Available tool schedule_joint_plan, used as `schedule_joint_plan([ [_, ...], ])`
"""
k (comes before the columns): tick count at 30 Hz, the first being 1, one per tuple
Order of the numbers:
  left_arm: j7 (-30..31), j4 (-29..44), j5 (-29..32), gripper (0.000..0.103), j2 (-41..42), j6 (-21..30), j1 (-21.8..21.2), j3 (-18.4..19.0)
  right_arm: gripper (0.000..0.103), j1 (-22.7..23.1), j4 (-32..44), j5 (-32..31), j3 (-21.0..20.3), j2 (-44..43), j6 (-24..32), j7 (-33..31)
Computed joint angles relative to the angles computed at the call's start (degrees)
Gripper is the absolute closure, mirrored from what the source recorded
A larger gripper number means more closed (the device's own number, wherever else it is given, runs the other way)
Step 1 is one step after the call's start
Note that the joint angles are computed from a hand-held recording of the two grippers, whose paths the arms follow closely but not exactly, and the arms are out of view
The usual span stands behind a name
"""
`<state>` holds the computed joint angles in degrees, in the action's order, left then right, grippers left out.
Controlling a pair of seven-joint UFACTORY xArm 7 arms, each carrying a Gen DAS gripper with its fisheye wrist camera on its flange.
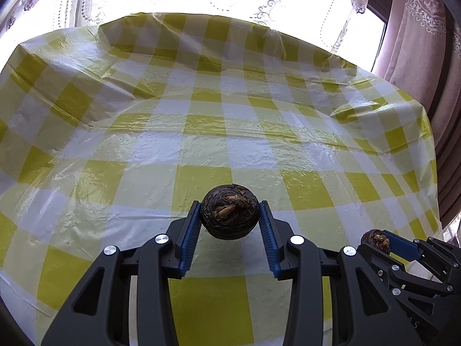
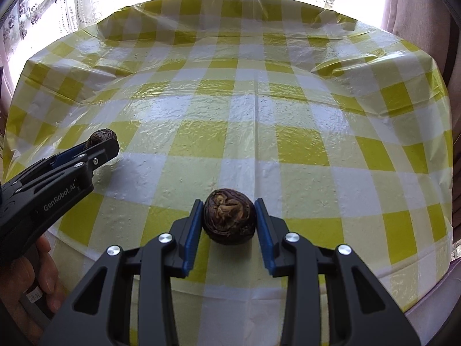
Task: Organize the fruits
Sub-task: 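Carry both water chestnuts over the purple-rimmed box with both tools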
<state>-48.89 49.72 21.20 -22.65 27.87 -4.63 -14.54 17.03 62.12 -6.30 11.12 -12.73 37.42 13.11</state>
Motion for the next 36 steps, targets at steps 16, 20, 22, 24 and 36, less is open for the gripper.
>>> schedule_joint_plan([
  [16, 3.21, 0.53, -2.48, 0.065, -1.24, 0.94, -3.98, -1.45, 0.067, -1.97, -8.06, 2.21, -1.18, -11.47, 1.92, -0.49],
  [20, 3.77, 0.94, -2.91, 0.065, -1.17, 1.36, -5.07, -2.15, 0.067, -2.69, -10.21, 2.98, -1.76, -14.77, 2.67, -1.09],
  [22, 4.09, 1.14, -3.16, 0.065, -1.15, 1.56, -5.71, -2.41, 0.067, -3.14, -11.26, 3.35, -2.06, -16.35, 2.99, -1.30],
  [24, 4.35, 1.40, -3.18, 0.065, -1.09, 1.76, -6.25, -2.78, 0.067, -3.61, -12.24, 3.66, -2.33, -17.85, 3.32, -1.51],
  [36, 4.70, 4.30, -2.51, 0.065, 0.76, 3.80, -10.24, -5.48, 0.067, -6.66, -18.31, 5.15, -4.53, -27.34, 5.51, -3.16],
])
